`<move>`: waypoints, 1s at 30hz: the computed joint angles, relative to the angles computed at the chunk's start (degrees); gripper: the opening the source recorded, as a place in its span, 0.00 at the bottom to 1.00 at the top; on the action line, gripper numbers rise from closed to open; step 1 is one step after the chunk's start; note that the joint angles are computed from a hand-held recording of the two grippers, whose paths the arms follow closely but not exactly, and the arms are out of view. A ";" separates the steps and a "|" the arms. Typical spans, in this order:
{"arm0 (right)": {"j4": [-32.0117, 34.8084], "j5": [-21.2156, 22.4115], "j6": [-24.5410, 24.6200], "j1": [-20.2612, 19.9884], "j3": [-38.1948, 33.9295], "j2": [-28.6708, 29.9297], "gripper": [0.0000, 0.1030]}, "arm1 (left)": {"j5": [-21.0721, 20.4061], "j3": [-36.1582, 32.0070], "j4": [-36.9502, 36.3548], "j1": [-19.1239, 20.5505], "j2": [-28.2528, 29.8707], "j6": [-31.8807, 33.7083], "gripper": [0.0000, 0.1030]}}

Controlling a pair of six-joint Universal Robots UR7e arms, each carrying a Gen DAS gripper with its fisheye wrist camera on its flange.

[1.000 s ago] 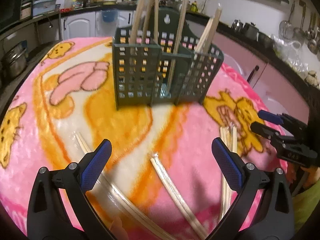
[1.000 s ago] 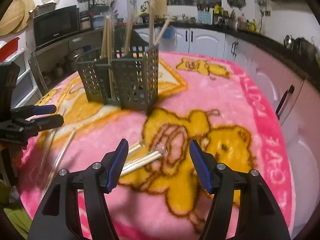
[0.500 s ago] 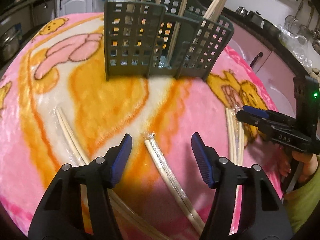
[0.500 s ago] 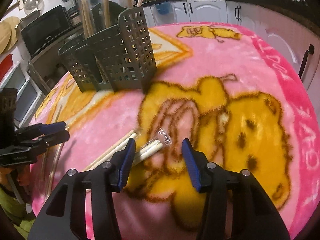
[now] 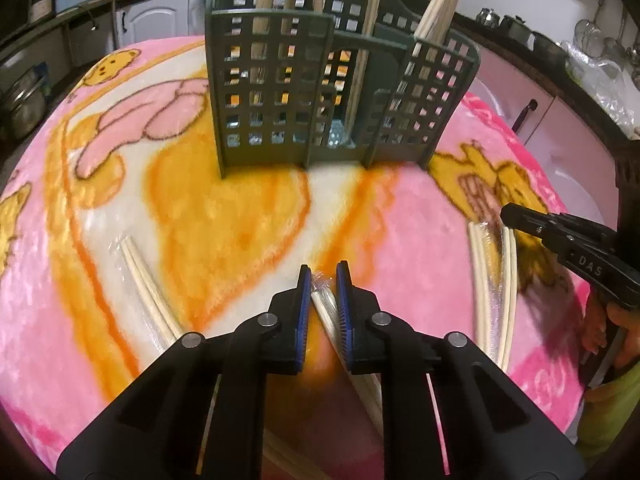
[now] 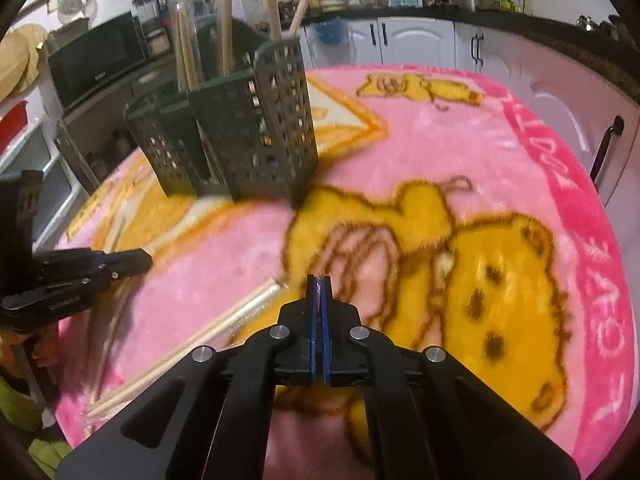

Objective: Organize utensils
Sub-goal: 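Lift the chopsticks with both grippers and carry them above the caddy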

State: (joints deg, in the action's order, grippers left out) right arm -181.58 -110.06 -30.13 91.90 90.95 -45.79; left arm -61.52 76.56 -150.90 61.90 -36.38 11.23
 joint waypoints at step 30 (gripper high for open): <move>-9.86 6.10 -15.07 9.72 -2.84 -1.43 0.01 | -6.78 -6.77 -11.64 -4.16 -2.16 9.60 0.03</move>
